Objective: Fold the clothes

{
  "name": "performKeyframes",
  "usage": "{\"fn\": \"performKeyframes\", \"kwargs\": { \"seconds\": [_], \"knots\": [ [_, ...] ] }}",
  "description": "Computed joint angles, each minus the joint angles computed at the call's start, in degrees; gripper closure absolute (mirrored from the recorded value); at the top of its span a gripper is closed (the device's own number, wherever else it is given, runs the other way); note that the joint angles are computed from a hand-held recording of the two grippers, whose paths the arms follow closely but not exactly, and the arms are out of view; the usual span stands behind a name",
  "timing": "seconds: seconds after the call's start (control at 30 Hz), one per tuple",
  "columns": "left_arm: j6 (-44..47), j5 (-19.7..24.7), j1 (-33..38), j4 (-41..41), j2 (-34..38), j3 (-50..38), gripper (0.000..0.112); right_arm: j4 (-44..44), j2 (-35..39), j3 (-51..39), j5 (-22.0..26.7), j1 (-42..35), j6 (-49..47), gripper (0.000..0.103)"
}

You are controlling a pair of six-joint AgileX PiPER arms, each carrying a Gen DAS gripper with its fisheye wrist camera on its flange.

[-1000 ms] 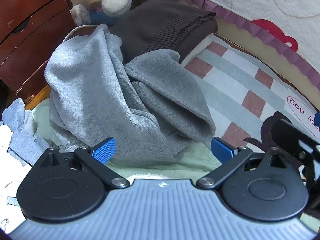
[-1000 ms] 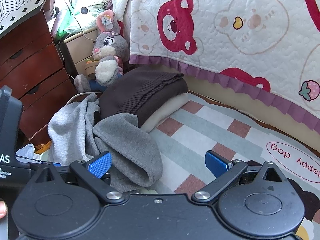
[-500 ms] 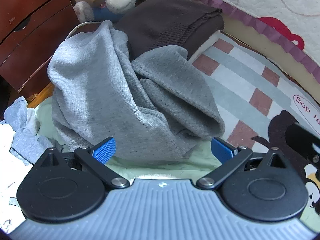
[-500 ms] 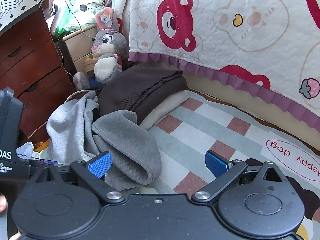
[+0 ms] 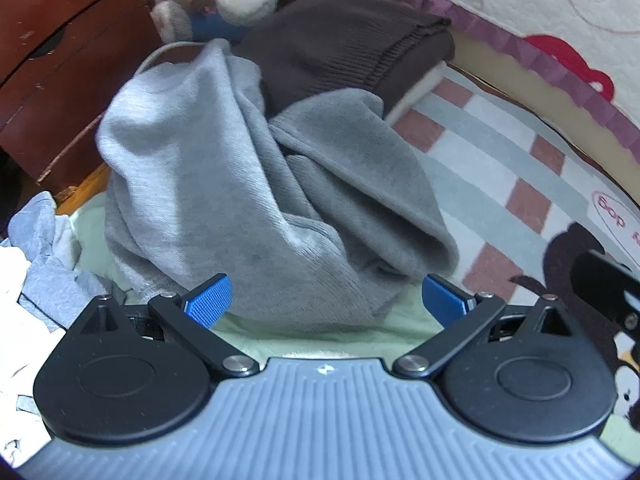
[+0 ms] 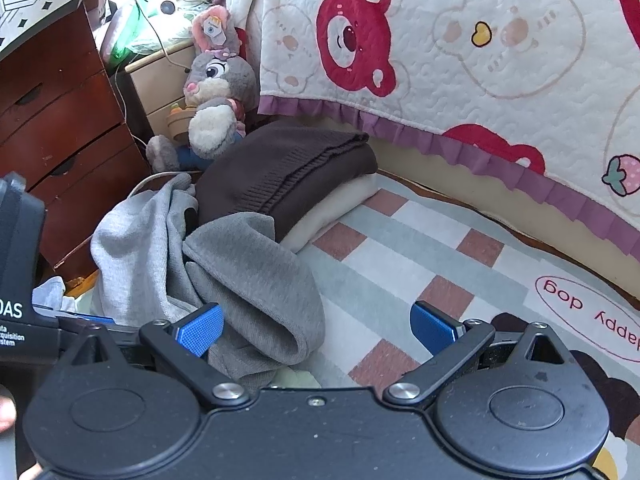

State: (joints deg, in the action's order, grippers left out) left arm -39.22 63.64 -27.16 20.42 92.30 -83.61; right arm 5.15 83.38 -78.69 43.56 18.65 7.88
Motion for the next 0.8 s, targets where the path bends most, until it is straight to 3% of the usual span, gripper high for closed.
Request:
{"fn": "performKeyframes", "kwargs": {
  "seconds": [0.17, 0.3, 0.4, 0.47, 0.53, 0.6, 0.73, 0.8],
  "knots": [
    [-2.7, -7.5, 2.2, -0.3, -3.0, 5.7, 0.009, 5.4, -0.5, 1.3, -2.0, -0.9, -4.7, 0.002],
    [-1.8, -14.5, 5.0, 0.0, -5.8, 12.3, 0.012, 16.5, -2.4, 5.7, -6.9, -2.4, -16.2, 0.017],
    [-1.2, -19.3, 9.8, -1.2, -7.8, 18.1, 0.021, 19.7, -2.4, 8.3, -9.7, -1.2, -22.1, 0.046],
    [-0.5, -23.0, 13.8, -2.8, -9.0, 21.9, 0.033, 19.4, -1.1, 8.9, -11.0, 0.3, -24.2, 0.061],
    [3.4, -24.6, 17.7, -6.2, -8.5, 23.3, 0.049, 21.0, -0.1, 9.6, -12.1, 1.6, -27.4, 0.086],
    [5.8, -26.0, 19.7, -6.8, -8.2, 24.7, 0.059, 23.7, 1.0, 10.3, -12.8, 2.7, -31.0, 0.096],
    [4.2, -28.0, 20.3, -0.1, -8.9, 28.5, 0.062, 28.5, 3.5, 11.1, -14.0, 4.9, -37.1, 0.096],
    [4.8, -28.6, 21.8, 0.6, -9.1, 29.7, 0.062, 30.8, 5.6, 10.5, -13.8, 5.3, -39.1, 0.090]
  ]
}}
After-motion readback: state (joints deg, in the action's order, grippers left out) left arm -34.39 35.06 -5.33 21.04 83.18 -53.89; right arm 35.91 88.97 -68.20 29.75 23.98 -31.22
